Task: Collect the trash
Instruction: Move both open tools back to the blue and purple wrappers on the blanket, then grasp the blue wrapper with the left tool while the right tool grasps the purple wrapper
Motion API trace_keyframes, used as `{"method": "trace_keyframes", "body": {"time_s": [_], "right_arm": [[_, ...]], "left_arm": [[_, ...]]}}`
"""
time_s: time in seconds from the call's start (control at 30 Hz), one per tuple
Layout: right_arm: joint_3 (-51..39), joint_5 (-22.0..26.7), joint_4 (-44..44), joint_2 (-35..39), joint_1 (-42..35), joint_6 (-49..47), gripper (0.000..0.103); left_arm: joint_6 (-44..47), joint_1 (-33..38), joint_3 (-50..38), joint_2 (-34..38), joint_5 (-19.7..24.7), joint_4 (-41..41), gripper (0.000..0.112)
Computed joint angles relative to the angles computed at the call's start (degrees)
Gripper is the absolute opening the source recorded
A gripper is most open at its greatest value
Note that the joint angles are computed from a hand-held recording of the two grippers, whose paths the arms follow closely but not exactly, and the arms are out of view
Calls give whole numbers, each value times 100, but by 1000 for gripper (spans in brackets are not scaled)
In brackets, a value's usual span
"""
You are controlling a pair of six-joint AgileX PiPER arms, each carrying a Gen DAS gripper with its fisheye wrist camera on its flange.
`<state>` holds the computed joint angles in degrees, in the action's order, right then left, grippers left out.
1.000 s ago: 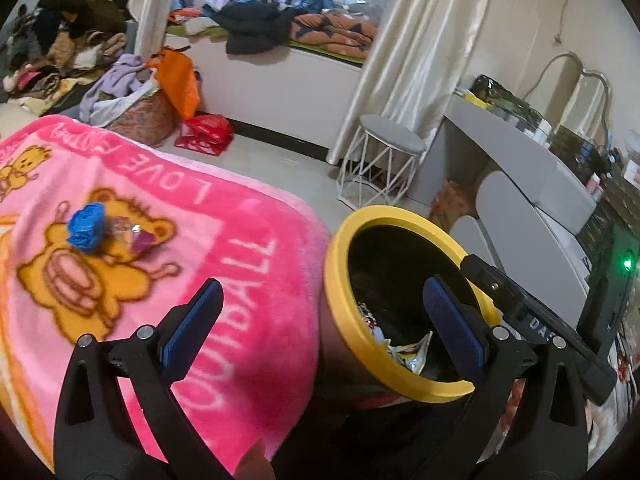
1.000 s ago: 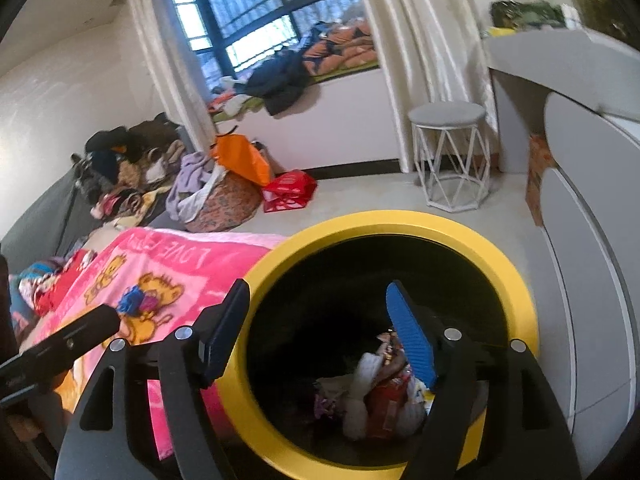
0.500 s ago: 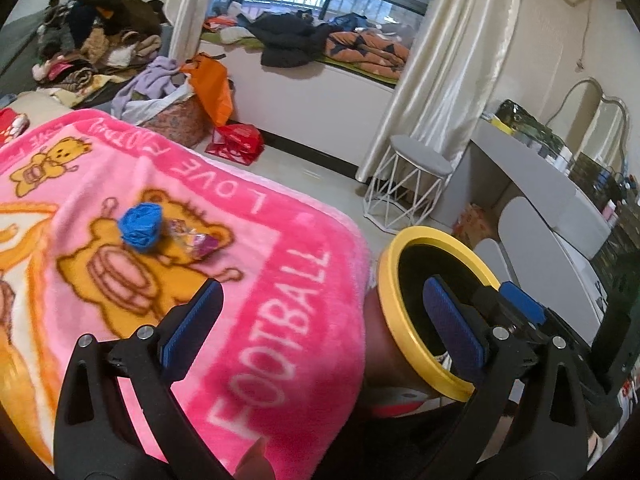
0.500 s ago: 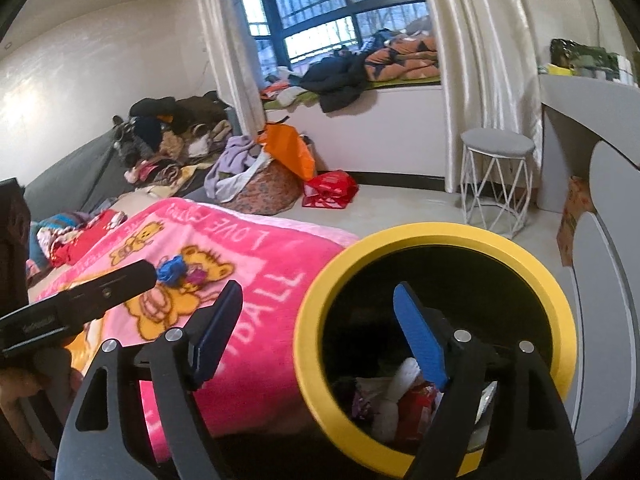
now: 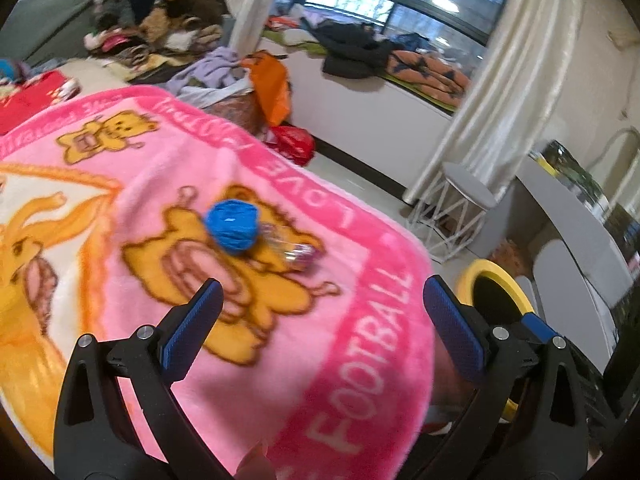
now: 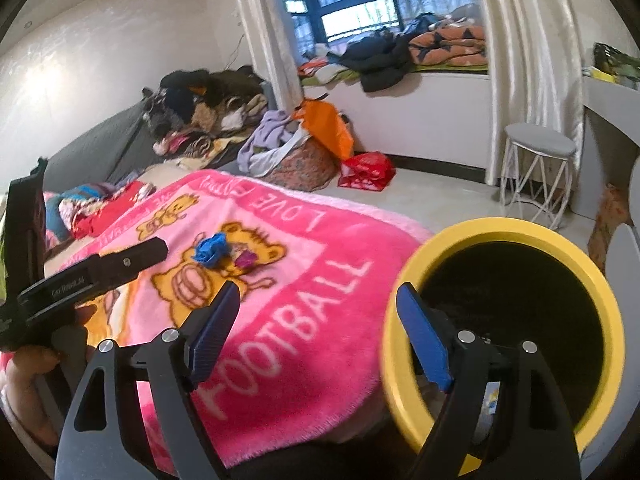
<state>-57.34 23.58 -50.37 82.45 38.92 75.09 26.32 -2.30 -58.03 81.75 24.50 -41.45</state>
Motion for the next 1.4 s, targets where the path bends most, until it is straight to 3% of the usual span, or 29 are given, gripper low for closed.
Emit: {"method": "trace_keyframes", "body": {"time_s": [0.33, 0.47, 0.8, 1.03, 1.13, 1.17, 1.2, 1.4], "right_arm": [[-1679, 39, 2364, 1545, -173, -2737, 78], [-2377, 171, 3231, 2169, -340, -3502, 78], [-3794, 470, 5036, 3332, -774, -4926, 77], [-4662, 935, 5961, 3960, -899, -5825, 63], [-4890, 1070, 6457, 4182, -966, -6215, 45], [-4928, 1093, 6590, 4222, -968, -6360, 29], [-4905, 1084, 6633, 4208, -952, -6452, 24], [-3930, 572, 5834, 3583, -714, -5896, 23]], "left_arm": [[437, 847, -428, 638, 386, -393, 91], [517, 1019, -686, 980, 556, -466, 74], [690, 1346, -1656, 2045, 1369, -1106, 52], [310, 1230, -2273, 2543, 1465, -822, 47], [86, 1193, -2453, 2708, 1482, -620, 47], [13, 1184, -2500, 2758, 1481, -561, 47], [-35, 1188, -2552, 2814, 1508, -535, 47], [-10, 1202, -2587, 3018, 1609, -784, 26]]}}
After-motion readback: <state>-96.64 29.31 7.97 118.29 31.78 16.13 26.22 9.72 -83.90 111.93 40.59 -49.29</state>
